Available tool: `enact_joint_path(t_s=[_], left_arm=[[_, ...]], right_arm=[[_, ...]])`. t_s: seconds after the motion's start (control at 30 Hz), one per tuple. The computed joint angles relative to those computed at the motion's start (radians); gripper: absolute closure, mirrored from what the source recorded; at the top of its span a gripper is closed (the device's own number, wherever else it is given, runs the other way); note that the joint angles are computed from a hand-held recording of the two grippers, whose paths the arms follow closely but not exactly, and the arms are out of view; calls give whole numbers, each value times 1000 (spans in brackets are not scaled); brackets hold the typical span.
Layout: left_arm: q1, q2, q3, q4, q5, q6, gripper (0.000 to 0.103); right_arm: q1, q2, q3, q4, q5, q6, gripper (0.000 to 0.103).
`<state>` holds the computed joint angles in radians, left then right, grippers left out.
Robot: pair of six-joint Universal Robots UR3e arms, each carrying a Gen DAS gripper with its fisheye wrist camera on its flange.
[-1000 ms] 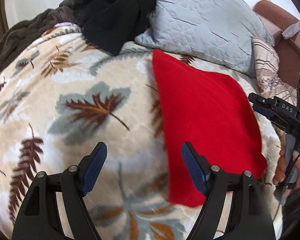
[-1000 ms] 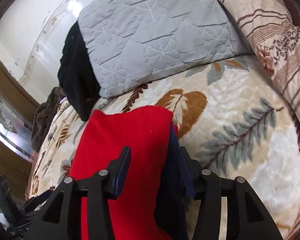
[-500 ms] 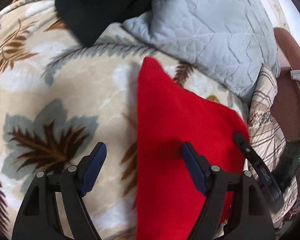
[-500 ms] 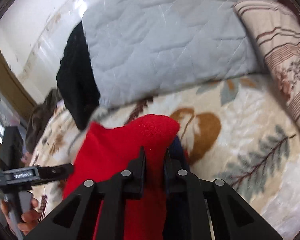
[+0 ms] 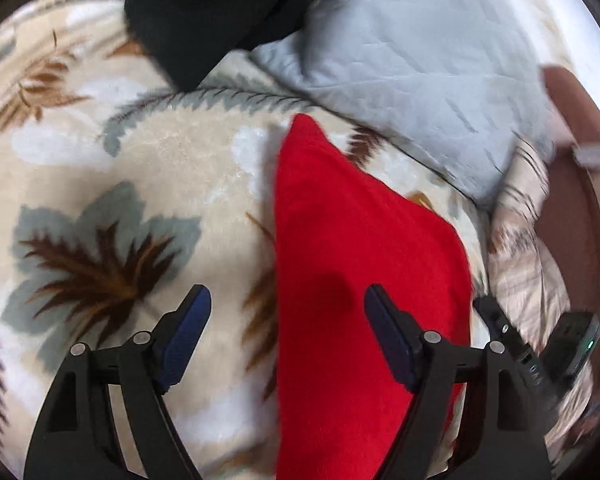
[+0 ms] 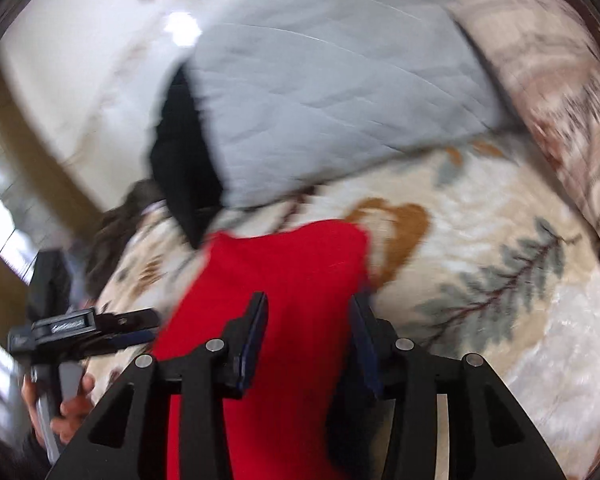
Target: Fold small clothes
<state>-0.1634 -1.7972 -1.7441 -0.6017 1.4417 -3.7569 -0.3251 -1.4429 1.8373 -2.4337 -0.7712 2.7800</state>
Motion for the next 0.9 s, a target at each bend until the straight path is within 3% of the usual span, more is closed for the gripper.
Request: enact_joint_path(t_s=[0.07,0.13,0.17,0.2,0.27,0.37,0.5,0.6,0.77,0.9], left_arm=[[-58,37,-50,39,62,-15,24],[-112,10,-52,55,128,-30,23],[-143,-19,-47,67,178,-48,20],[-153,-37,-40,74,198,-51,17],[-161,-56,-27,76,216,-38,14],[-185,-7,9,-27,285,-23,15],[-229,74,-55,-15,325,-26,15],[-287,84,-111,20,366,-70,15],[-319,-9,-135,47,369,-97,15],[-300,18,-143,43,340,-89,15]], right_arm=[[17,-45,71,-54,-25,-42,64],[61,-17,78,-101,-107,-23,78],[97,13,72,-145,-199,3,90],[120,48,57,-149,-257,8,90],[101,34,77,-157,-238,18,90],[63,-54,94,-81,-193,13,82],[-21,-230,179,97,-62,-164,82],[10,-282,238,106,-116,-224,83],[17,-267,322,1,-179,-216,85],[38,-261,255,59,-206,-225,84]])
